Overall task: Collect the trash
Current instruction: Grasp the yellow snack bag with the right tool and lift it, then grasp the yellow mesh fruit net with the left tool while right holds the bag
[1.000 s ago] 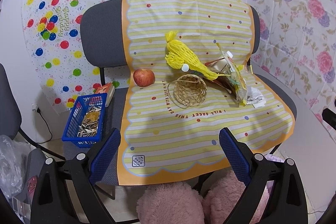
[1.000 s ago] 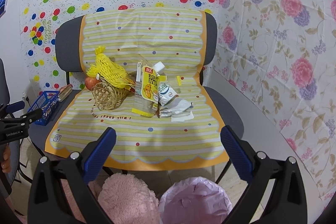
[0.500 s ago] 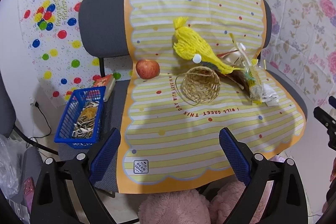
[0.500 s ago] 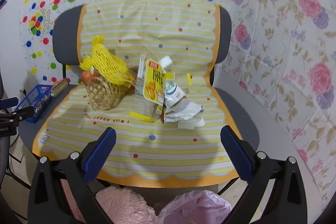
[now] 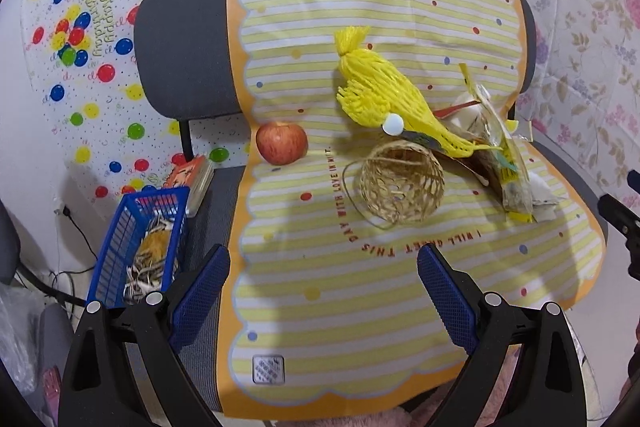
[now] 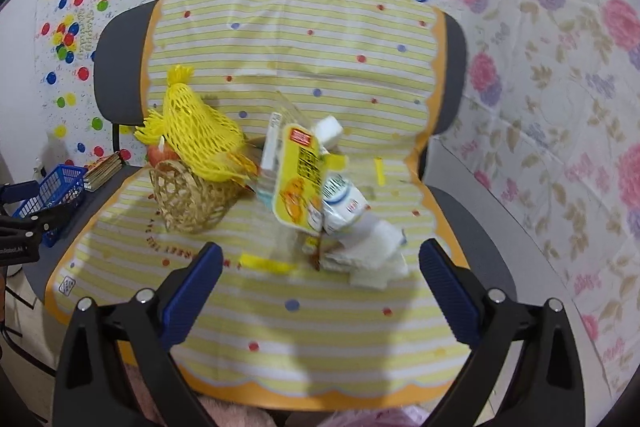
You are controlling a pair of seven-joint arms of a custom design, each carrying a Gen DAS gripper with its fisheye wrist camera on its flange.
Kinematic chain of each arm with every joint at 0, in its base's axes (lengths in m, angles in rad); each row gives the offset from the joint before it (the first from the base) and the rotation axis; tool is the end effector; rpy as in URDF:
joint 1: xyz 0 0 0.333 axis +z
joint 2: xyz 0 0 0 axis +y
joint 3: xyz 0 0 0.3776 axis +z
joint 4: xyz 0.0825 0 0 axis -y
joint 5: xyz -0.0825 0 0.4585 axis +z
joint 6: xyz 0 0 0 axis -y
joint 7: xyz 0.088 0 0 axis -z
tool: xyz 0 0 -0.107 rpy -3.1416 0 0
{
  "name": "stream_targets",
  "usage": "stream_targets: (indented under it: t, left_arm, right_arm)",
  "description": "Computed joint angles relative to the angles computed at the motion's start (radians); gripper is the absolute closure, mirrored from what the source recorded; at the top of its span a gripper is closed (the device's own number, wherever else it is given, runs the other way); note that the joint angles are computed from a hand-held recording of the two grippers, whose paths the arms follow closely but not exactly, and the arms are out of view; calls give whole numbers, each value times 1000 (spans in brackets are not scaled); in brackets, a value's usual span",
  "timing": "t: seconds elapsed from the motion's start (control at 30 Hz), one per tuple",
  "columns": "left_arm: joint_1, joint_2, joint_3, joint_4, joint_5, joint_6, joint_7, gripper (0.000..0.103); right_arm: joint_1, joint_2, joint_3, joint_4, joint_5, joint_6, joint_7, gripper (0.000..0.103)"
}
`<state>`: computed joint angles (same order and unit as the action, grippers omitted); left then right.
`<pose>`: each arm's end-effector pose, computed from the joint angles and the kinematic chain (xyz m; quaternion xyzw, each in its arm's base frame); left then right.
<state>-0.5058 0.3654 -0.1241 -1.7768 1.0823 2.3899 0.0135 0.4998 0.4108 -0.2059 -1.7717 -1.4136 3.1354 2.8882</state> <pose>0.6209 -0.4317 0.4009 -0.7139 0.5789 -0.2219 0.3256 0.6808 0.3151 0.3984 -0.7488 0.4717 -0.3214 0.3370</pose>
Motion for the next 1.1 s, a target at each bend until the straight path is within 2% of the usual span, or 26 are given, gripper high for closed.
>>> stream_targets:
  t: [0.1, 0.13, 0.23, 0.33, 0.4, 0.47, 0.53, 0.6, 0.67, 0.7, 0.8, 0.83, 0.9, 0.97, 1.1]
  left_arm:
    - [19, 13, -1, 17, -34, 26, 31, 9]
    - [21, 17, 1, 21, -42, 33, 43, 9]
    - [21, 33, 10, 39, -65, 26, 68, 9]
    - [23, 43, 20, 42, -77, 50, 72, 9]
    - [25, 51, 30, 48, -78, 66, 63, 9]
    - [25, 56, 38, 56, -79, 76, 61, 9]
    - [22, 66, 50, 76, -66, 77, 61, 9]
    - [22, 74, 55, 92, -67, 67, 71, 9]
    - [23, 74, 59, 97, -68, 68, 69, 9]
    - [23, 73, 61, 97, -67, 73, 66, 9]
    - [24, 67, 63, 89, -63, 86, 55, 9]
    - [24, 64, 62, 84, -61, 94, 50, 9]
    - [25, 57, 61, 73, -56, 107, 43, 9]
    - [21, 52, 59, 67, -49, 109, 38, 9]
    - [12, 42, 54, 61, -22, 114, 40, 9]
  right_arm:
    - [-73, 45, 101, 39, 209, -17, -238, 20]
    - [-116, 67, 162, 62, 297, -38, -342, 24]
    - [-163, 127, 242, 128, 432, -82, -503, 31]
    - [-185, 179, 283, 194, 530, -101, -595, 39]
    - [-202, 226, 322, 268, 600, -144, -671, 43]
    - [-225, 278, 371, 343, 672, -182, -757, 44]
    - [-216, 318, 375, 406, 712, -212, -801, 44]
    - [-188, 352, 351, 466, 734, -249, -825, 45]
    - [-169, 381, 334, 514, 764, -296, -856, 55]
    - [-158, 392, 320, 534, 778, -322, -863, 63]
    - [-135, 377, 276, 515, 808, -325, -866, 78]
    - [-134, 360, 264, 488, 819, -307, -865, 88]
    - [-116, 321, 223, 432, 833, -261, -838, 96]
    - [-89, 266, 167, 352, 837, -189, -796, 99]
    - [47, 145, -46, 163, 811, 0, -654, 100]
